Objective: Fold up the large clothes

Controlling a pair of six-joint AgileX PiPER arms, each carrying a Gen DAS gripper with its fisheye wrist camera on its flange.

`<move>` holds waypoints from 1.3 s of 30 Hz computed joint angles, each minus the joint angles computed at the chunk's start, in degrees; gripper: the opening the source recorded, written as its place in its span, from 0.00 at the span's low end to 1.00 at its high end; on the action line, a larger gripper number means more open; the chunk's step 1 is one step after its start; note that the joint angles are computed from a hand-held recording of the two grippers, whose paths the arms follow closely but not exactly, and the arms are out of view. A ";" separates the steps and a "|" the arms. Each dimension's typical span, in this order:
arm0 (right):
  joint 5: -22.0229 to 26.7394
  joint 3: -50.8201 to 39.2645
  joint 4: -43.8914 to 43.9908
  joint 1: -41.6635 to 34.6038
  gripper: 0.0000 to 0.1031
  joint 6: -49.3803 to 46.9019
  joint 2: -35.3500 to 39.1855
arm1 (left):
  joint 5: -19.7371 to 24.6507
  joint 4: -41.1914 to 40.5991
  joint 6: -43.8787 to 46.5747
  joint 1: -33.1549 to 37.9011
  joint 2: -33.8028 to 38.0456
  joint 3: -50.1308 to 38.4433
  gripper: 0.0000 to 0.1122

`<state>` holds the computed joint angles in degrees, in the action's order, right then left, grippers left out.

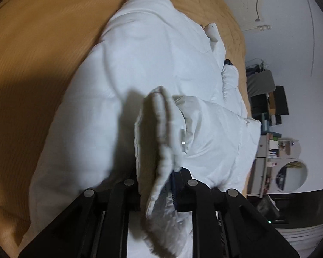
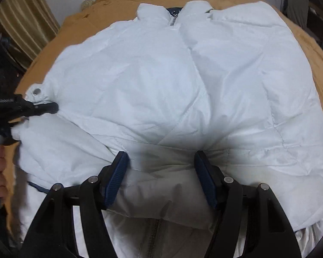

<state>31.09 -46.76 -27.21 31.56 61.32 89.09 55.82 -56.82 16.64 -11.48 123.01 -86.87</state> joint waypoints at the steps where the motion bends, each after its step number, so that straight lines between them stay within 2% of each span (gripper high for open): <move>1: 1.73 -1.51 -0.14 0.62 0.66 -0.22 1.03 | 0.59 0.30 0.69 1.04 -1.26 1.53 0.16; 3: 2.67 -2.60 0.93 0.51 0.67 -1.29 1.44 | -0.18 6.50 -3.03 1.58 -5.25 2.63 0.19; 6: 1.83 -2.86 1.13 -0.21 0.69 -1.61 2.18 | -10.75 23.69 -15.87 -0.71 -15.96 7.82 0.18; 8: 2.23 -3.64 0.63 -0.12 0.69 -1.31 2.85 | -14.46 33.19 -22.63 -3.75 -20.98 8.91 0.20; 9: 2.57 -4.11 0.53 -0.05 0.70 -1.43 3.25 | -15.27 35.10 -22.58 -5.75 -22.42 8.81 0.25; 11: 1.79 -3.94 -0.37 0.24 0.71 -0.22 4.04 | -18.31 41.26 -26.76 -11.50 -24.14 8.85 0.53; 12: 1.43 -3.85 -0.30 0.17 0.71 -0.20 4.04 | -20.20 43.85 -29.29 -14.57 -24.27 8.91 0.80; 13: 1.04 -3.33 -0.05 0.04 0.71 -0.46 3.44 | -22.72 44.14 -29.55 -17.01 -24.13 9.37 0.92; 14: 0.82 -2.04 0.46 -0.24 0.71 -0.85 1.73 | -25.76 42.76 -28.27 -18.81 -23.57 10.04 0.91; 15: 0.41 -1.21 1.22 -0.78 0.71 -1.28 0.39 | -26.74 43.60 -29.29 -20.65 -21.94 9.17 0.91; 19: 2.14 2.59 3.78 -4.02 0.71 -3.74 -7.59 | -18.77 42.82 -27.93 -24.47 -7.92 -3.42 0.91; 21: 4.56 4.46 3.04 -5.70 0.71 -4.02 -12.34 | -18.28 51.48 -33.37 -26.69 -3.52 -5.09 0.91; 22: 5.96 5.43 1.89 -6.39 0.71 -3.68 -14.81 | -19.59 56.31 -36.22 -27.84 -2.47 -4.68 0.91; 24: 8.38 7.42 -1.46 -7.13 0.71 -2.20 -18.83 | -22.39 63.34 -39.32 -29.61 -1.94 -3.46 0.92; 26: 9.69 8.94 -1.61 -9.44 0.72 -4.01 -20.33 | -21.74 64.71 -40.12 -29.94 -1.22 -4.44 0.92; 27: 8.87 10.02 0.32 -11.91 0.73 -6.75 -20.20 | -21.16 64.22 -40.03 -29.91 -1.12 -4.78 0.92; 29: 3.95 13.61 4.55 -17.51 0.73 -13.42 -19.83 | -19.65 63.91 -39.93 -30.08 -0.27 -6.72 0.92; 32: 0.21 15.34 2.32 -18.30 0.73 -14.53 -16.65 | -20.02 65.23 -40.30 -30.27 0.66 -7.09 0.92; 36: 4.38 11.11 9.88 -21.71 0.73 -22.65 -19.17 | -20.03 63.71 -39.19 -29.72 1.32 -7.88 0.92; 38: 5.26 7.41 10.23 -22.97 0.74 -24.50 -20.52 | -20.35 63.67 -39.31 -29.78 0.73 -7.10 0.92; 39: 5.68 4.09 9.93 -23.60 0.74 -25.29 -18.80 | -20.28 64.09 -39.68 -29.96 0.94 -7.48 0.92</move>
